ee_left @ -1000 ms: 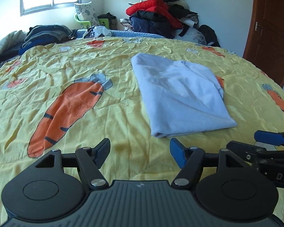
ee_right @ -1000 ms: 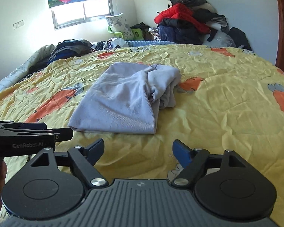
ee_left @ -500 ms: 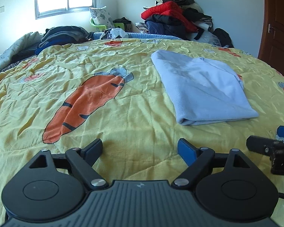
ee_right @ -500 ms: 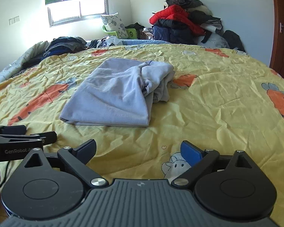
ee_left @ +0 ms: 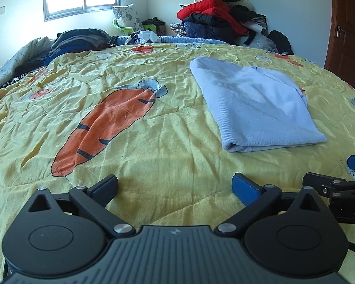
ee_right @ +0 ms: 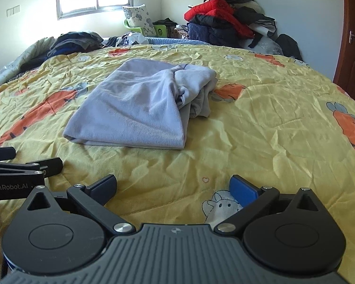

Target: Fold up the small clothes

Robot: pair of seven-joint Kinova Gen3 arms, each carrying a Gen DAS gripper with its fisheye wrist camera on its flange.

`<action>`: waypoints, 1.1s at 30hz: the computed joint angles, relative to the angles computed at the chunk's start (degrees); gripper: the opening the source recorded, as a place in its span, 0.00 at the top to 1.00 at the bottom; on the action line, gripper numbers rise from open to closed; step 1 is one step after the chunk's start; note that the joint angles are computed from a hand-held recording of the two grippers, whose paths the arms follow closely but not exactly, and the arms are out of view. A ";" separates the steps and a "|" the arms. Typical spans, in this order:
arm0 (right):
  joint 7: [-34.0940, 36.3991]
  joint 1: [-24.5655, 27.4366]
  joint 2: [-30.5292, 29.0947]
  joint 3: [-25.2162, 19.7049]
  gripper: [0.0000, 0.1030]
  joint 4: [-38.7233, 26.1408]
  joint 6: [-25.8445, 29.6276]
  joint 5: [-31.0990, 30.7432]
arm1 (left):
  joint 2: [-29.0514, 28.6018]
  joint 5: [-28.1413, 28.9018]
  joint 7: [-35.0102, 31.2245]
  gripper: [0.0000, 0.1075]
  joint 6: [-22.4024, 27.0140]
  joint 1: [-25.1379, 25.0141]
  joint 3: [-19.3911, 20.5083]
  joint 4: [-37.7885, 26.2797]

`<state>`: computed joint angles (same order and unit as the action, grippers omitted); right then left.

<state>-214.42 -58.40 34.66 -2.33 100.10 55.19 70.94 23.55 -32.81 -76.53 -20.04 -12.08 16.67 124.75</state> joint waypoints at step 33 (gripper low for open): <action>2.08 -0.14 0.17 0.29 0.00 -0.59 0.20 -1.19 | -0.01 -0.01 0.03 0.04 0.06 0.14 -0.11 -0.06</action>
<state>-212.34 -58.54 34.83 -2.04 99.51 55.39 69.75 23.55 -32.81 -76.50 -19.98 -11.94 16.56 124.69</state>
